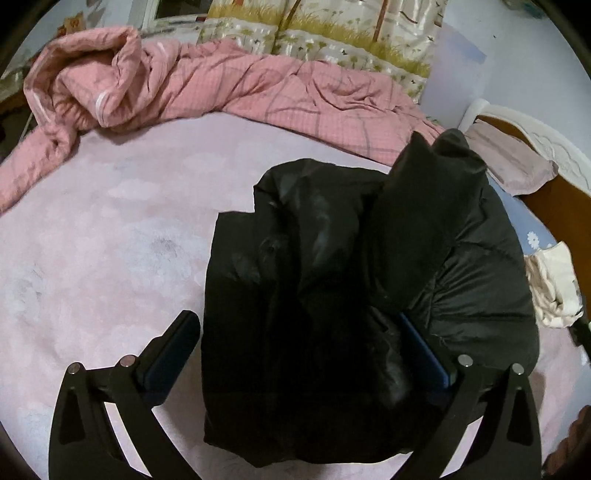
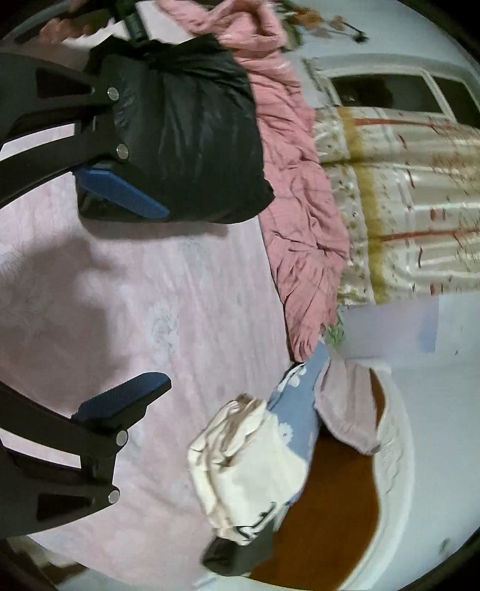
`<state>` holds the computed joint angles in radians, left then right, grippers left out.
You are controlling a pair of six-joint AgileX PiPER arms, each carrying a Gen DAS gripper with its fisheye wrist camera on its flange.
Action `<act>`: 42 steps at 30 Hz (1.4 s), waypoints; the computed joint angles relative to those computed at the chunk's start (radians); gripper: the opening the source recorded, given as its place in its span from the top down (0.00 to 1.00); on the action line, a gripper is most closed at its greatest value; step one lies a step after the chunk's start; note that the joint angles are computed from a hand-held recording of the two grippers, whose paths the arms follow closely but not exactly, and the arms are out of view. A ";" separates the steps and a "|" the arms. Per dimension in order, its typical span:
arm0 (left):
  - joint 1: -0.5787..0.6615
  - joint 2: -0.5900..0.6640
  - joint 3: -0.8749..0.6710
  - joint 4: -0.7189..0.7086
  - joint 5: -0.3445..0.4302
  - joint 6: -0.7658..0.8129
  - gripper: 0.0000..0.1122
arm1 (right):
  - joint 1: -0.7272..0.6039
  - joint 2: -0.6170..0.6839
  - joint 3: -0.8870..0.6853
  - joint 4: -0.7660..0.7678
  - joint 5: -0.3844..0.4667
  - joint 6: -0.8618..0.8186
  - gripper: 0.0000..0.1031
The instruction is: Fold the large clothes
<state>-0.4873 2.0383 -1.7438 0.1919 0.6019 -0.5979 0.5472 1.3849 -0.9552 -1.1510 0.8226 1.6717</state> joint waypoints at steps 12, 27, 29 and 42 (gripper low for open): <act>0.098 0.057 -0.048 -0.438 -0.017 0.330 0.08 | -0.006 0.024 0.055 -0.202 0.036 0.078 0.15; -0.049 -0.223 0.081 0.206 -0.209 -0.074 0.27 | -0.366 0.173 -0.259 0.602 -0.523 -0.768 0.29; -0.046 -0.136 -0.075 0.086 -0.106 0.085 0.41 | -0.346 0.264 -0.389 0.766 -0.470 -0.968 0.35; -0.028 0.317 -0.634 0.049 0.300 0.143 0.70 | -0.346 0.613 -0.775 1.246 -0.244 -1.454 0.48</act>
